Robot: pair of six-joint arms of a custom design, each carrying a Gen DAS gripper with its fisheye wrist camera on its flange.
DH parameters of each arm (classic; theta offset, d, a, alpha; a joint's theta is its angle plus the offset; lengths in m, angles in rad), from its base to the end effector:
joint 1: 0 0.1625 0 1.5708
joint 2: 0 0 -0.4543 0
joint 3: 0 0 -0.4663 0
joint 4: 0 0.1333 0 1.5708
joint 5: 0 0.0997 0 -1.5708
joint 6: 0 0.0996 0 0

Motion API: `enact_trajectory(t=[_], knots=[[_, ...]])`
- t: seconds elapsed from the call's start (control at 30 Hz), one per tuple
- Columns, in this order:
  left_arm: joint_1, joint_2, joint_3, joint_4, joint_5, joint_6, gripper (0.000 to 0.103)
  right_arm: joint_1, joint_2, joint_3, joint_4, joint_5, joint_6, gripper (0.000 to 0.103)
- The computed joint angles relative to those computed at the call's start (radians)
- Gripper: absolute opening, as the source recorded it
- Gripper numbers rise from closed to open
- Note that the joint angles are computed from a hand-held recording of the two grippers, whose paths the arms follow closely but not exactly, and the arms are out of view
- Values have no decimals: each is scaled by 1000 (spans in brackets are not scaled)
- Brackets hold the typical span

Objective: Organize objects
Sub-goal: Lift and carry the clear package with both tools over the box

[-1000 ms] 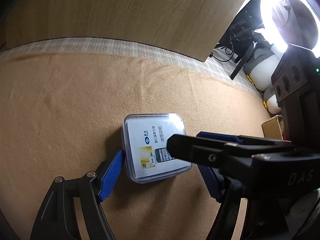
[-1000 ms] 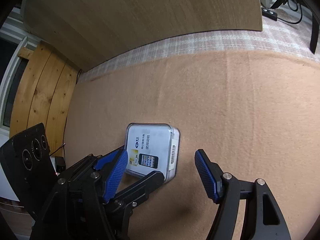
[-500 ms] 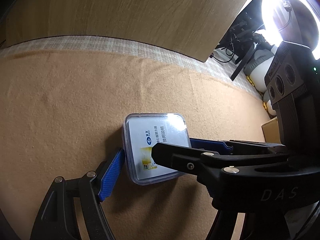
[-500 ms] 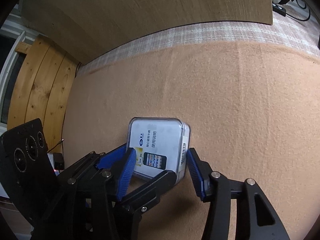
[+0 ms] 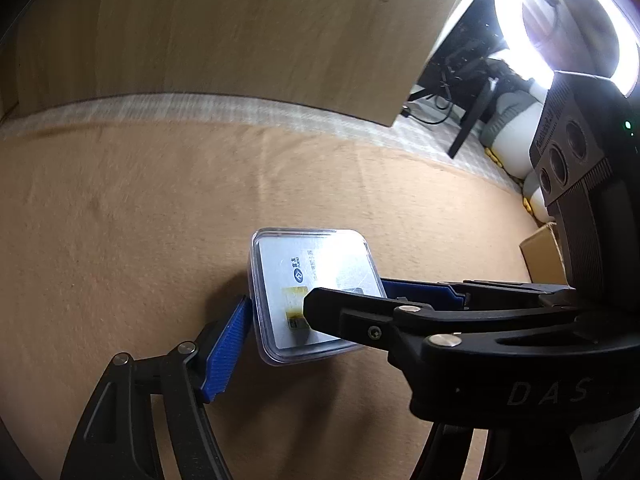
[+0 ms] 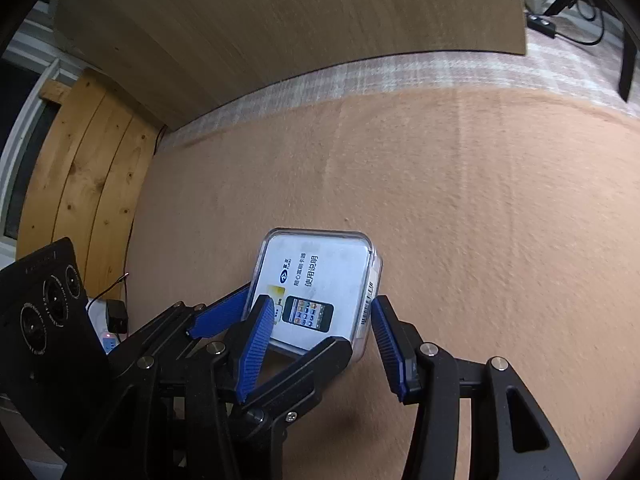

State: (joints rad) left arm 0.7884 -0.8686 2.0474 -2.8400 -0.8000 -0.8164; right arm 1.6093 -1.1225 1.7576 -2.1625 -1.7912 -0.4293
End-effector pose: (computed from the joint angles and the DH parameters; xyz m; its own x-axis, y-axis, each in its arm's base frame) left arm -0.2632 -0.5523 0.0162 -0.8904 -0.1989 -0.4094 0.0778 0.8197 -0.5674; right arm 0.1371 -0.6629 0.1938 -0.8703 -0.4583 0.1805 -0.4407 0.8881 0.1304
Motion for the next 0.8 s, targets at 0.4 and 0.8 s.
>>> enact_trajectory(t=[0.4, 0.8], knots=[[-97, 78, -73, 21, 17, 5, 74, -51, -141, 53, -18, 24, -45, 47], [-172, 273, -320, 41, -53, 127, 74, -150, -314, 48, -19, 43, -92, 47]])
